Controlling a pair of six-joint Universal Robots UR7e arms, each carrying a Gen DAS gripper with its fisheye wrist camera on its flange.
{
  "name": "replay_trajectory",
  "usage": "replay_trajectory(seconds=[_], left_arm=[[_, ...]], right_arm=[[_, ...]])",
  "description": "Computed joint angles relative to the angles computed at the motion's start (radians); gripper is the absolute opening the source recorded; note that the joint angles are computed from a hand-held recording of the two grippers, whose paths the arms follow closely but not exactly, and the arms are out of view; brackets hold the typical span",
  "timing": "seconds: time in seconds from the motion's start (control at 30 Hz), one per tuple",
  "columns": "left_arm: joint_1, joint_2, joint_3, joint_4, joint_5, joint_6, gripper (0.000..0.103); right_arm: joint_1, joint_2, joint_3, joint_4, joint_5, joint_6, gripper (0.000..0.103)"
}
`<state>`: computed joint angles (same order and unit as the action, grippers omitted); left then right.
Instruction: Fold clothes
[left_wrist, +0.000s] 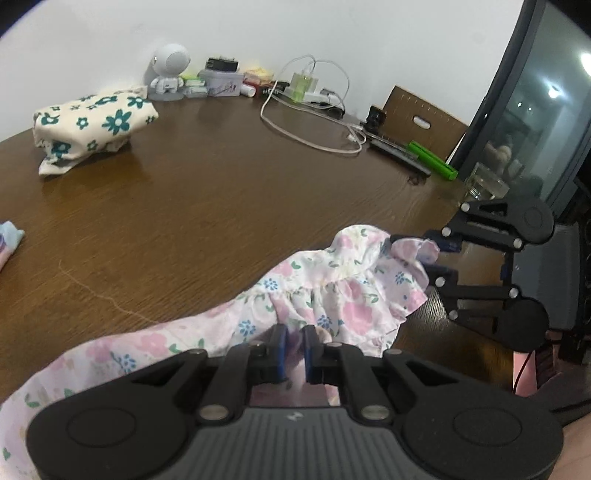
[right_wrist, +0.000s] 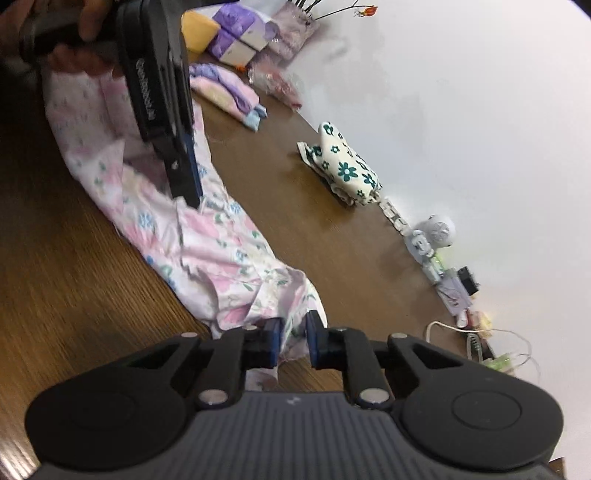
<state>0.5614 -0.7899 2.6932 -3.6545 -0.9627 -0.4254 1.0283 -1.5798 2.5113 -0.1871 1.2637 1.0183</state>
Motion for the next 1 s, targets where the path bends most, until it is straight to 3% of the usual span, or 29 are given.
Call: replay_trajectory(seconds=[0.07, 0.17, 0.27, 0.3, 0.4, 0.53, 0.63, 0.8, 1.0], left_arm=[[-0.007, 0.007, 0.005, -0.011, 0.004, -0.01, 0.009], [-0.024, -0.007, 0.012, -0.02, 0.014, -0.018, 0.02], [-0.062, -0.018, 0.031, -0.065, 0.044, -0.024, 0.027], [-0.075, -0.019, 0.036, -0.085, 0.052, -0.011, 0.027], [-0.094, -0.011, 0.023, -0.089, 0.058, 0.04, 0.026], [-0.064, 0.02, -0.024, -0.047, 0.014, 0.096, 0.018], [-0.042, 0.055, -0.049, -0.03, 0.003, 0.104, 0.018], [-0.016, 0.115, -0.041, -0.119, -0.001, 0.117, 0.018], [-0.021, 0.177, -0.028, -0.234, 0.008, 0.159, 0.019]], right_arm=[[-0.017, 0.002, 0.02, -0.046, -0.026, 0.001, 0.014], [-0.011, -0.007, 0.018, -0.043, -0.009, 0.07, 0.018], [-0.013, -0.056, -0.011, 0.052, 0.02, 0.194, 0.043], [-0.017, -0.074, -0.022, 0.088, 0.028, 0.239, 0.046], [-0.042, -0.118, -0.093, 0.276, 0.038, 0.461, 0.05], [-0.102, -0.061, -0.211, 0.539, 0.013, 0.812, 0.053], [-0.124, -0.007, -0.245, 0.617, 0.001, 0.949, 0.053], [-0.09, 0.085, -0.266, 0.641, 0.027, 1.084, 0.058], [-0.054, 0.137, -0.247, 0.509, 0.002, 1.263, 0.062]])
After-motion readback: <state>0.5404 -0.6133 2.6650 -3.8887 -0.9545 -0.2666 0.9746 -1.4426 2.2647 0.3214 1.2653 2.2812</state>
